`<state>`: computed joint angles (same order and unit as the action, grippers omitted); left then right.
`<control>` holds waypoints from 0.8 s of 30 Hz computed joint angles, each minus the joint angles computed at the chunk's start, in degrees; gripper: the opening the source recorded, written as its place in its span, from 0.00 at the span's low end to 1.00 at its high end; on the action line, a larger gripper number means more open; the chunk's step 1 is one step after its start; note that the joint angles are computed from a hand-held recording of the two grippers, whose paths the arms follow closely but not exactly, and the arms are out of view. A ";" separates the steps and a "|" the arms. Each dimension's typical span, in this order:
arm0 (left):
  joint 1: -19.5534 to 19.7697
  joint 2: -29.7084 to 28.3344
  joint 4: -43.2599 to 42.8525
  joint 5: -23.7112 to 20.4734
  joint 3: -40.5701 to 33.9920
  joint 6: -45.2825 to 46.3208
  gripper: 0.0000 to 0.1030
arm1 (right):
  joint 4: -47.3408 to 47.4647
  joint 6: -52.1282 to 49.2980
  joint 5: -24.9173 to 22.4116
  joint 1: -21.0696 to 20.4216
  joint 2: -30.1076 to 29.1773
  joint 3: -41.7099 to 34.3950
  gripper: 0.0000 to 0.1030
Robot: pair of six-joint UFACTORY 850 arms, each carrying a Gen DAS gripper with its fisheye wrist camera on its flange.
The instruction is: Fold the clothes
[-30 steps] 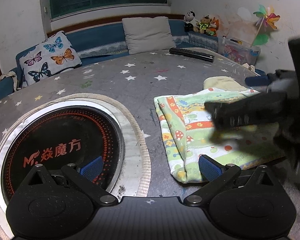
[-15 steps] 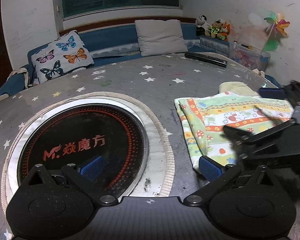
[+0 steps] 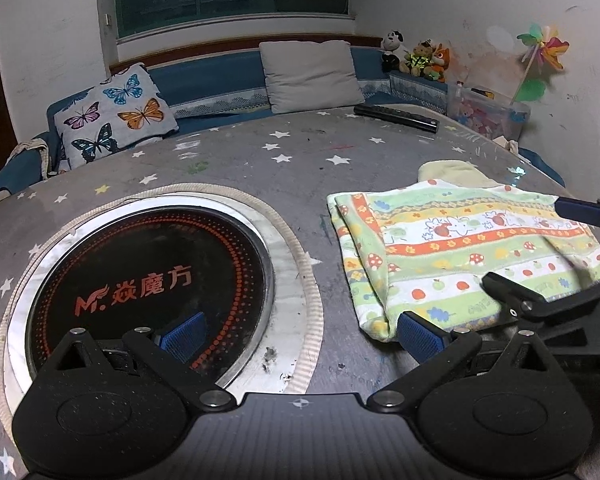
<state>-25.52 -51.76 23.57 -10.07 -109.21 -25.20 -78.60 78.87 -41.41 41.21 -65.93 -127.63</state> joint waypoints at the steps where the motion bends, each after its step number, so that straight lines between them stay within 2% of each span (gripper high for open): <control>1: 0.04 0.16 0.48 0.14 0.28 -0.50 1.00 | -1.41 1.66 -0.04 0.19 0.79 1.49 1.00; 4: 0.09 0.29 1.78 -0.10 0.52 -1.87 1.00 | -1.54 4.28 -0.81 0.42 2.12 3.78 1.00; 9: 0.06 0.88 2.96 0.23 1.56 -3.23 1.00 | -1.95 10.12 1.31 0.06 6.45 10.43 1.00; 13: -0.10 1.42 3.16 0.56 2.47 -3.43 1.00 | -2.70 17.26 -1.02 -0.28 8.04 12.76 1.00; 17: -0.24 2.19 3.82 1.10 3.66 -3.74 1.00 | 2.75 15.06 -2.46 -0.64 7.62 12.64 1.00; 24: -0.53 3.12 8.17 1.26 5.23 -7.51 1.00 | 0.34 19.73 -1.61 0.36 10.24 16.69 1.00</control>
<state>-26.05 -48.64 31.74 -8.80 -103.98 -32.71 -78.26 98.60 -43.02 41.57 -55.68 -110.95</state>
